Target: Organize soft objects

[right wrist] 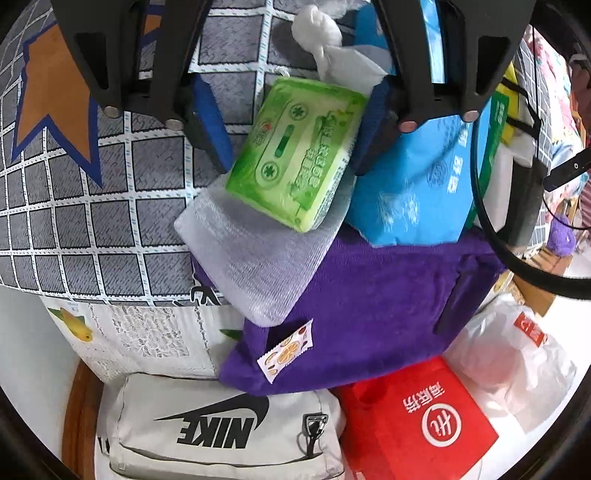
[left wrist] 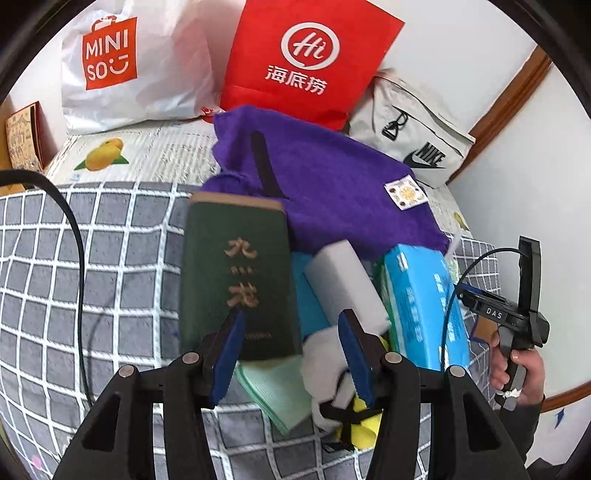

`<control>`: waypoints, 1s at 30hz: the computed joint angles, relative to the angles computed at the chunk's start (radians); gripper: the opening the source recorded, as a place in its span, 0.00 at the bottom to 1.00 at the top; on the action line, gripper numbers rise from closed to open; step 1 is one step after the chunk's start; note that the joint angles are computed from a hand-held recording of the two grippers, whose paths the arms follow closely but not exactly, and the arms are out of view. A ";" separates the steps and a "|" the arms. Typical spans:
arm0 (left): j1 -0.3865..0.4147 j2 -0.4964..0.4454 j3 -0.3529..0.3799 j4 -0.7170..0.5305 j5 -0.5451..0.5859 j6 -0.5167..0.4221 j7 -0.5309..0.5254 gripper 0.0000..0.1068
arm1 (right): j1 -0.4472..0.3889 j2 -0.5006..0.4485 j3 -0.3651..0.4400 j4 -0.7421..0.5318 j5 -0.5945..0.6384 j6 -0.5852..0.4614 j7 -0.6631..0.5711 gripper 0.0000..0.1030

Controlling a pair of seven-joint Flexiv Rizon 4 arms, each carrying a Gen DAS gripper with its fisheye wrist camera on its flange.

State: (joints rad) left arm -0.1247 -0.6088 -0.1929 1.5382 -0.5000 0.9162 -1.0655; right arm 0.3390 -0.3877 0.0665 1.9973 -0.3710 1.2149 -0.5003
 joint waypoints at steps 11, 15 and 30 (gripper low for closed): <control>-0.002 0.056 -0.006 0.094 -0.016 0.040 0.039 0.49 | -0.011 0.069 -0.003 0.079 -0.025 0.010 0.053 0.58; -0.013 0.065 0.015 0.111 0.009 0.055 0.021 0.49 | -0.007 0.112 -0.018 0.114 -0.076 -0.017 0.110 0.58; -0.006 0.067 -0.001 0.121 -0.001 0.042 0.033 0.49 | -0.124 0.082 0.092 0.140 0.192 0.128 -0.035 0.59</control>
